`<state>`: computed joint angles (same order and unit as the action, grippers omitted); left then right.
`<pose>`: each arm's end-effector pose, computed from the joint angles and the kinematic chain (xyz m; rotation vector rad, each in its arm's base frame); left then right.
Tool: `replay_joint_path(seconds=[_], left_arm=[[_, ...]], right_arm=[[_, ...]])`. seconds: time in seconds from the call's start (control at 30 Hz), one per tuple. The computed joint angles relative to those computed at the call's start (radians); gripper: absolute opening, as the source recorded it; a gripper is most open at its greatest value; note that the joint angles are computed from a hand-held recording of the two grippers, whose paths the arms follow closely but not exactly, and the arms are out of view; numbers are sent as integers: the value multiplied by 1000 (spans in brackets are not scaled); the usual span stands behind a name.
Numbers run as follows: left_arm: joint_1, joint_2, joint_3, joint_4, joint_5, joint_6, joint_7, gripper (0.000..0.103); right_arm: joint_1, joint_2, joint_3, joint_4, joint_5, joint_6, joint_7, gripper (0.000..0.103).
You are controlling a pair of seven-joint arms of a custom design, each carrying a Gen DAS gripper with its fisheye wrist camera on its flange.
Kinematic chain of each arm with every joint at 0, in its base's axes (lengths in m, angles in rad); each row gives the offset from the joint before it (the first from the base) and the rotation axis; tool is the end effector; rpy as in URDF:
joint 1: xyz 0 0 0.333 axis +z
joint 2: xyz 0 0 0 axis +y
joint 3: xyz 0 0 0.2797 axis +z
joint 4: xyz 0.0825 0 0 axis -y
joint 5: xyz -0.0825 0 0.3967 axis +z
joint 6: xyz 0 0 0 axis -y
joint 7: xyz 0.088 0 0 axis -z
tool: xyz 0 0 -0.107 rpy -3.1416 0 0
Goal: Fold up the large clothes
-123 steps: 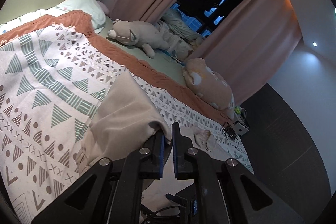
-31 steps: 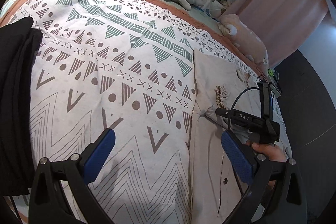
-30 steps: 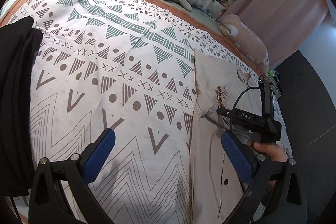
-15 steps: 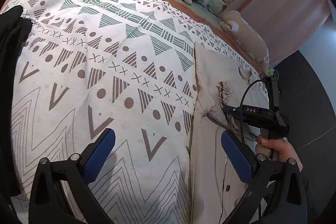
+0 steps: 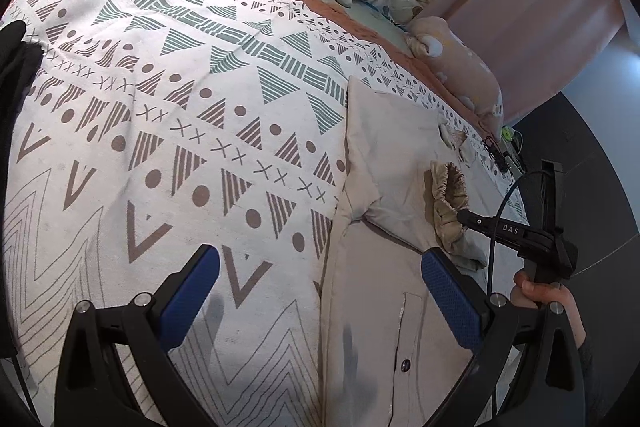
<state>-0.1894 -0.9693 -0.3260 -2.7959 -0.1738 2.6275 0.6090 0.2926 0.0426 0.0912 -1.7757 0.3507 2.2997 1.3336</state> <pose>0.3213 -0.1760 0.5124 -2.4091 1.2858 -1.0991 0.5790 0.2407 0.5390 -2.1791 1.3686 -0.0947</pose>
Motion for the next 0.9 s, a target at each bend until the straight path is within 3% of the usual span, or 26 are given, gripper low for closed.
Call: replay_joint_path(seconds=[0.4, 0.53, 0.63, 0.77, 0.9], left_arm=[[53, 345, -70, 243, 79, 83, -21, 103], [77, 434, -81, 316, 145, 54, -38, 103], [76, 475, -71, 348, 179, 29, -46, 103], [61, 508, -50, 360, 208, 23, -36, 103], [63, 521, -47, 368, 240, -14, -63, 103]], right_arm=[[-96, -166, -116, -108, 48, -13, -110, 2], [-132, -198, -146, -127, 34, -9, -118, 2], [-170, -222, -149, -155, -85, 46, -57, 2], [-187, -221, -183, -143, -46, -29, -60, 3], [-189, -258, -195, -203, 3, -25, -106, 9]])
